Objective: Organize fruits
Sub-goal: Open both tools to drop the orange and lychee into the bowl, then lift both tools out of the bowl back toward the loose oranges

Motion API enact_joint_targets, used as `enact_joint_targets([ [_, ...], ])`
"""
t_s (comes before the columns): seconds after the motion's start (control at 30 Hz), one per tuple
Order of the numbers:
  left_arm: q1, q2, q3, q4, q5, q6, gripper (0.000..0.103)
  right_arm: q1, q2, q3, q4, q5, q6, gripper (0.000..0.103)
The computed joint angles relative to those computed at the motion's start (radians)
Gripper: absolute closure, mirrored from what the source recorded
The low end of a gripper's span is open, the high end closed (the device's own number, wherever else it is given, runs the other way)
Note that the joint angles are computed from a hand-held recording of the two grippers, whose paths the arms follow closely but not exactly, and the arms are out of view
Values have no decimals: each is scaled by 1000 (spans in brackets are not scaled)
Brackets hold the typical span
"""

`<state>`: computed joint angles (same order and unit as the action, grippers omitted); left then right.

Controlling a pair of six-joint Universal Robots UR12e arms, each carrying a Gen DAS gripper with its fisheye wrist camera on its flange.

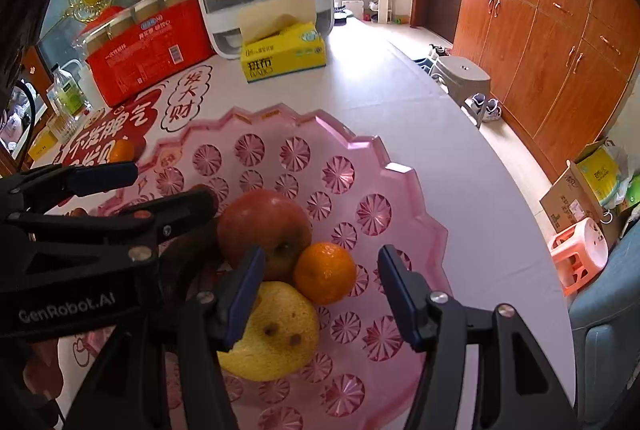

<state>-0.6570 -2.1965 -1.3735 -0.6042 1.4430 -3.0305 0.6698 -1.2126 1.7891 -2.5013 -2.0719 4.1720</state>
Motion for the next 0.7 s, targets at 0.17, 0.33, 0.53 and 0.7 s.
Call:
enact_joint_targets([
  [0.17, 3, 26, -33, 39, -1, 5, 20, 15, 0, -12, 19, -37, 24, 43],
  [0.33, 17, 56, -73, 66, -25, -16, 20, 32, -2, -17, 38, -45, 68, 43],
  [0.53, 41, 106, -147, 107, -55, -29, 20, 63, -4, -26, 72, -56, 140, 43],
  [0.7, 69, 159, -223, 131, -72, -24, 20, 92, 0, -49, 111, -70, 175, 44],
])
